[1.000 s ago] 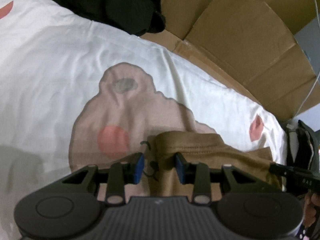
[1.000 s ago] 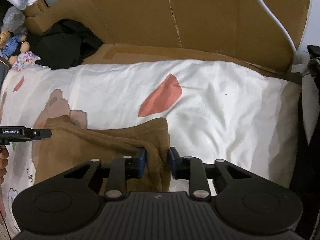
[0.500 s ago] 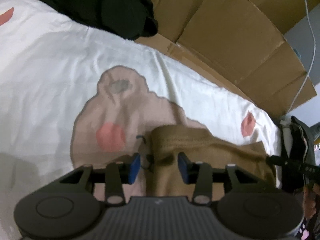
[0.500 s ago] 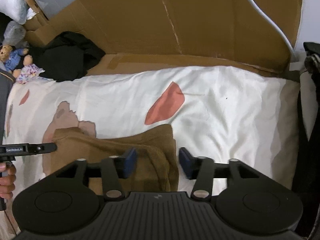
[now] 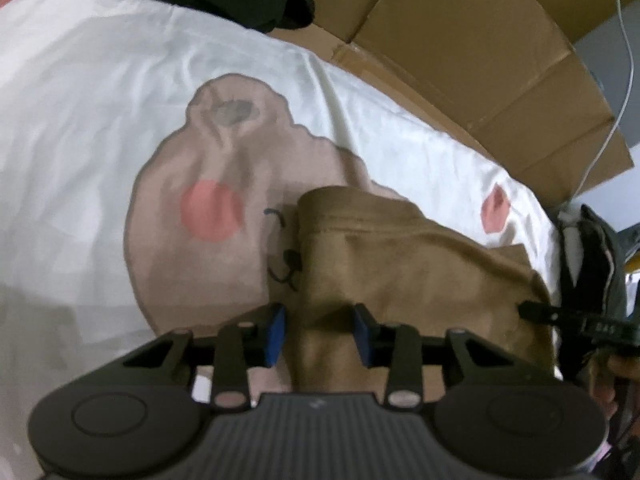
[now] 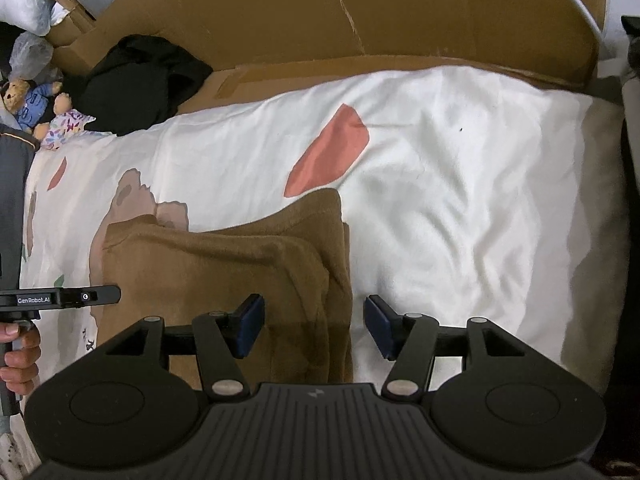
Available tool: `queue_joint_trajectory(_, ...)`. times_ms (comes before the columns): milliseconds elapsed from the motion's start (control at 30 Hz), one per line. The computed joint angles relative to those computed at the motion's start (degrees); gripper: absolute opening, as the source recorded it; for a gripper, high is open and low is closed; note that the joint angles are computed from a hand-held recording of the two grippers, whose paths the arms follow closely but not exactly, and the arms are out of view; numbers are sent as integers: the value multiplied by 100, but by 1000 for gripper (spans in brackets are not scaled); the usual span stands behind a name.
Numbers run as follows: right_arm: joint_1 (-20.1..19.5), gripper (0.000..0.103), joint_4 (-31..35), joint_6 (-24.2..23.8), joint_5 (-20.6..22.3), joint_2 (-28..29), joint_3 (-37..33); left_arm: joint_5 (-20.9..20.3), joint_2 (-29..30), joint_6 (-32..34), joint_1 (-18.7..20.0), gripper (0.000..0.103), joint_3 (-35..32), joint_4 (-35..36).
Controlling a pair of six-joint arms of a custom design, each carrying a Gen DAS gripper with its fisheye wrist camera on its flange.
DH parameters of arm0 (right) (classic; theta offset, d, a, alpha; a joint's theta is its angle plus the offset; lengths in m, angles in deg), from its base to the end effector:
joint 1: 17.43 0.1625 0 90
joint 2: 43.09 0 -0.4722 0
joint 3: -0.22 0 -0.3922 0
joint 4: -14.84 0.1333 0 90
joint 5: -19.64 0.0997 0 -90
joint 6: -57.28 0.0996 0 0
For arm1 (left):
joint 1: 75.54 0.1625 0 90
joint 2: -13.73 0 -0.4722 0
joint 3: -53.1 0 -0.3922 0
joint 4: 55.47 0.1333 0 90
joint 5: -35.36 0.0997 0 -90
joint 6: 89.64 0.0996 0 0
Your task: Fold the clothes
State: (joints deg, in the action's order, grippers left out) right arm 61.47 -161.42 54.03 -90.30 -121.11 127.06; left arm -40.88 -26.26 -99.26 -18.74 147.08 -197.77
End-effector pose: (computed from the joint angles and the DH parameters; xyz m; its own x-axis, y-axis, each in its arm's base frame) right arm 0.0027 -0.5022 0.3155 -0.8898 0.3396 0.3048 0.1026 0.7997 -0.5916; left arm -0.2460 -0.6626 0.0491 -0.8890 0.3904 -0.2393 0.4044 0.9145 -0.0107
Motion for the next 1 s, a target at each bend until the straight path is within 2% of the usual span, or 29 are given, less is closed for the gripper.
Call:
queue_joint_trajectory(200, -131, 61, -76, -55, 358, 48, 18, -182, 20, -29, 38, 39, 8, -58)
queue_joint_trajectory(300, -113, 60, -183, -81, 357, 122, 3, -165, 58, -59, 21, 31, -4, -108)
queue_joint_trajectory(333, -98, 57, -196, -66, 330, 141, -8, -158, 73, -95, 23, 26, -16, -121)
queue_joint_trajectory(367, -92, 50, -218, -41, 312, 151, -12, -149, 81, -115, 23, 17, -23, -133)
queue_joint_trajectory(400, -84, 46, -249, 8, 281, 160, -17, -136, 81, -103, 19, 14, -20, -153)
queue_joint_trajectory(467, -86, 29, -294, 72, 316, 134, -6, -94, 61, -23, -5, 8, 11, -223)
queue_joint_trajectory(533, -106, 25, -316, 64, 428, 74, 24, -53, 19, 53, -36, 7, 59, -300)
queue_joint_trajectory(600, -133, 24, -328, 13, 553, -3, 61, -19, -17, 94, -50, 8, 52, -287)
queue_joint_trajectory(700, -182, 25, -325, 77, 639, -74, 103, -32, -59, -3, -18, 19, -14, -163)
queue_joint_trajectory(767, -187, 30, -278, 125, 621, -81, 96, -49, -82, -73, 7, 43, -44, -97)
queue_joint_trajectory(833, -191, 30, -159, 117, 617, -96, 76, -103, -109, 18, 25, 48, -30, -69)
queue_joint_trajectory(1000, -254, 34, -76, 51, 704, -143, 101, -201, -114, 114, 62, 48, -24, 122)
